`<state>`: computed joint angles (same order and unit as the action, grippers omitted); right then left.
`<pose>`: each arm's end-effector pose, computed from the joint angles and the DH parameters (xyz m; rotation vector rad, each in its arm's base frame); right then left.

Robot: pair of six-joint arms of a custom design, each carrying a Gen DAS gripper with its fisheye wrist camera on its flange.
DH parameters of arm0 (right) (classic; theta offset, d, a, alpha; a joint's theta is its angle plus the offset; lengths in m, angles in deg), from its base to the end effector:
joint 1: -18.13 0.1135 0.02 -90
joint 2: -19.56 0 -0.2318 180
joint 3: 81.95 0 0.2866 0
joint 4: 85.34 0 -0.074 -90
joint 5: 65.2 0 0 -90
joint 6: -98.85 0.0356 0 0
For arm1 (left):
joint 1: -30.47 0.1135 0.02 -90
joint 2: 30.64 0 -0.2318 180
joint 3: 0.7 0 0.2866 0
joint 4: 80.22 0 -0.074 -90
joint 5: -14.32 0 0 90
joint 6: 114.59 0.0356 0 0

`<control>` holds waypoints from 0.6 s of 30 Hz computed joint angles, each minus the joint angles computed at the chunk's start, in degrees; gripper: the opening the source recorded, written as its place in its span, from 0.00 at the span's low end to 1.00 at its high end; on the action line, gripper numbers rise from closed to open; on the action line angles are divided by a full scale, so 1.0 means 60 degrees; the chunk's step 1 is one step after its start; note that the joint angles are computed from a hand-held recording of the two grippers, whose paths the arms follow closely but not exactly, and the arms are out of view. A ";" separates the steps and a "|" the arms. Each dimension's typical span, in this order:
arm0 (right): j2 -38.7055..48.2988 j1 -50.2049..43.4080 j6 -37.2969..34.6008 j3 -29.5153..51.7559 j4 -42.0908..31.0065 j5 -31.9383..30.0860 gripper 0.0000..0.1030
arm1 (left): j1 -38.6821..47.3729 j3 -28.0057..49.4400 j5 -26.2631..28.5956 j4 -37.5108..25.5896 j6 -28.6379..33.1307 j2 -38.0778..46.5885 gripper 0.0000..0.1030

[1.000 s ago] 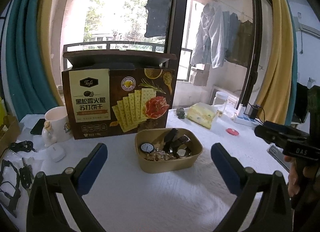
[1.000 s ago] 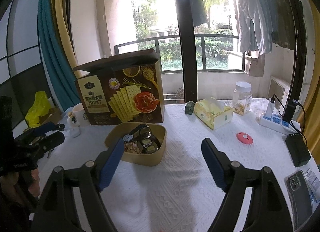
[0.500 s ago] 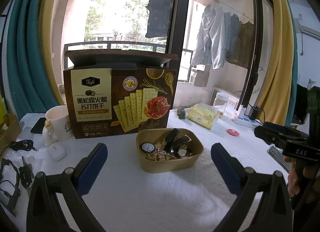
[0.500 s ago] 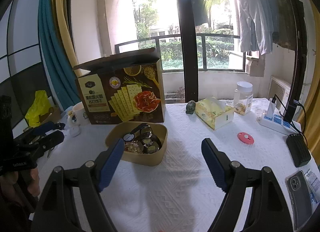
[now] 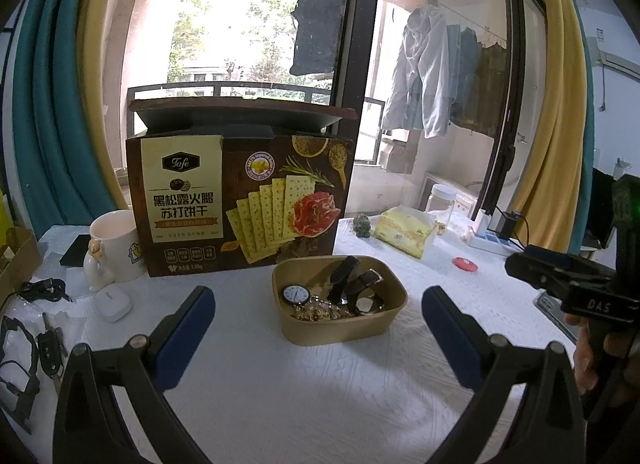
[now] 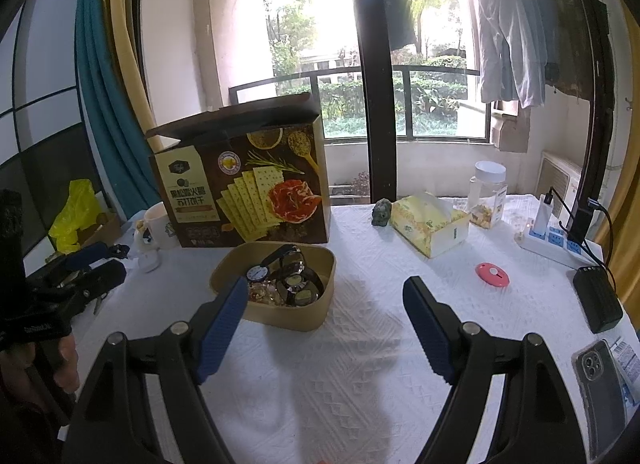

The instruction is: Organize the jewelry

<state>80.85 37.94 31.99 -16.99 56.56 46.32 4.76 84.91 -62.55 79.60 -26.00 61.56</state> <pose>0.2707 0.0836 0.2746 0.2730 2.1072 0.0339 0.3665 -0.1854 0.2633 0.5765 1.9840 -0.5280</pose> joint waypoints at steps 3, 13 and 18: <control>0.0031 0.0002 0.0025 0.0002 -0.0002 0.0000 0.76 | 0.0011 0.0037 0.0003 0.0001 0.0010 0.0025 1.00; 0.0013 0.0014 0.0009 -0.0013 -0.0025 0.0003 0.76 | 0.0079 0.0082 0.0124 0.0001 -0.0008 0.0106 1.00; 0.0086 0.0020 0.0024 0.0031 -0.0045 -0.0012 0.76 | 0.0113 0.0063 0.0128 0.0015 -0.0023 0.0116 1.00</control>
